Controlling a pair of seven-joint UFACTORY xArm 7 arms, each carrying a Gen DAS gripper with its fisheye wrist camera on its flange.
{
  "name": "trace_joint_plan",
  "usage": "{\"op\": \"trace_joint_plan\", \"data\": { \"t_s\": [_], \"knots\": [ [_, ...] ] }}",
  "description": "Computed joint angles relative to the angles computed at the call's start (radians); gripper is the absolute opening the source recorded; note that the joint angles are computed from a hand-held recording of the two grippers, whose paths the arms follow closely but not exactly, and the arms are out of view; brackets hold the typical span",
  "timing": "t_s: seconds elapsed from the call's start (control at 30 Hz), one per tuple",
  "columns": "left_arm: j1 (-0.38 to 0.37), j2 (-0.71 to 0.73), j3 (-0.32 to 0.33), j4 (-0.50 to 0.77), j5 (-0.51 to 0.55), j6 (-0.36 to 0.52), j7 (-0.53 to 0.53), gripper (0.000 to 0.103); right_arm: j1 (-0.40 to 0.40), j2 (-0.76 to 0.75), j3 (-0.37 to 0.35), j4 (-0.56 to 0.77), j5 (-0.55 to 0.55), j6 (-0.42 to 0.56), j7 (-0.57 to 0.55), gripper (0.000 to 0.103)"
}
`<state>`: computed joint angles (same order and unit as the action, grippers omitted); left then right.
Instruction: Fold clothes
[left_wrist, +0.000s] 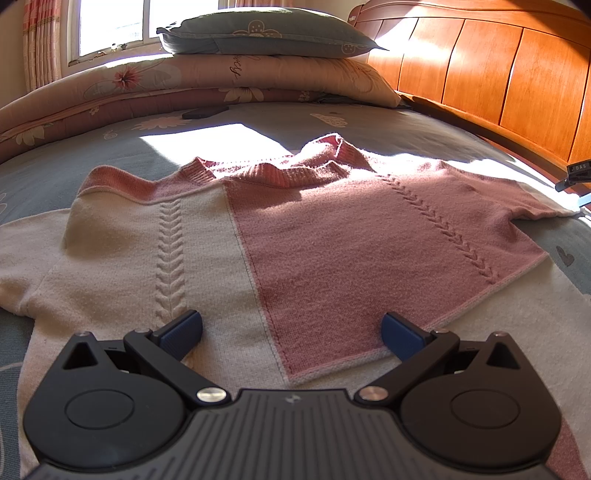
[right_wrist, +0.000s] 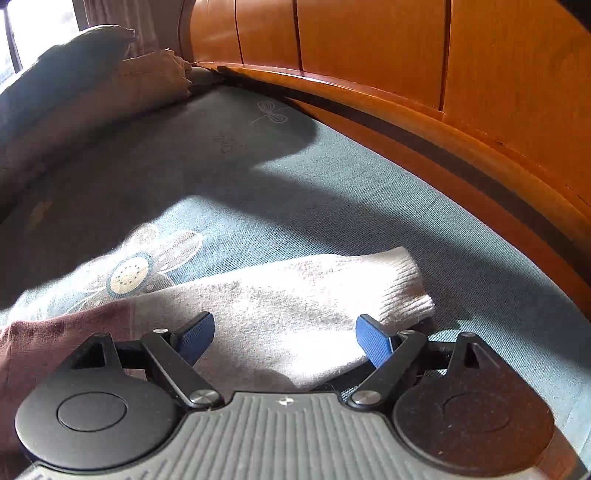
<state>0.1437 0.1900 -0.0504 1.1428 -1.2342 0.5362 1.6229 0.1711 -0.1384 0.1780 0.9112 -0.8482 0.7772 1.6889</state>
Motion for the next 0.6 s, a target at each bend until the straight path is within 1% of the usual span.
{"op": "trace_joint_plan", "data": {
  "t_s": [0.13, 0.23, 0.33, 0.43, 0.57, 0.6],
  "knots": [
    [0.000, 0.001, 0.000, 0.000, 0.000, -0.001, 0.001, 0.103, 0.058, 0.038, 0.035, 0.104, 0.017, 0.002, -0.164, 0.087],
    [0.000, 0.001, 0.000, 0.000, 0.000, -0.001, 0.001, 0.103, 0.110, 0.127, 0.042, 0.231, 0.040, -0.029, -0.283, 0.087],
    [0.000, 0.001, 0.000, 0.001, 0.001, 0.000, 0.000, 0.103, 0.178, 0.261, 0.043, 0.380, 0.054, -0.023, -0.394, 0.087],
    [0.001, 0.000, 0.000, 0.000, 0.000, 0.001, -0.001, 0.103, 0.255, 0.397, 0.032, 0.521, 0.028, 0.013, -0.448, 0.087],
    [0.000, 0.000, 0.000, 0.000, 0.001, 0.002, -0.002, 0.103, 0.304, 0.501, 0.005, 0.612, 0.078, -0.019, -0.487, 0.087],
    [0.000, 0.000, 0.000, 0.000, 0.001, 0.002, -0.002, 0.103, 0.324, 0.523, -0.004, 0.636, 0.084, 0.012, -0.509, 0.087]
  ]
}}
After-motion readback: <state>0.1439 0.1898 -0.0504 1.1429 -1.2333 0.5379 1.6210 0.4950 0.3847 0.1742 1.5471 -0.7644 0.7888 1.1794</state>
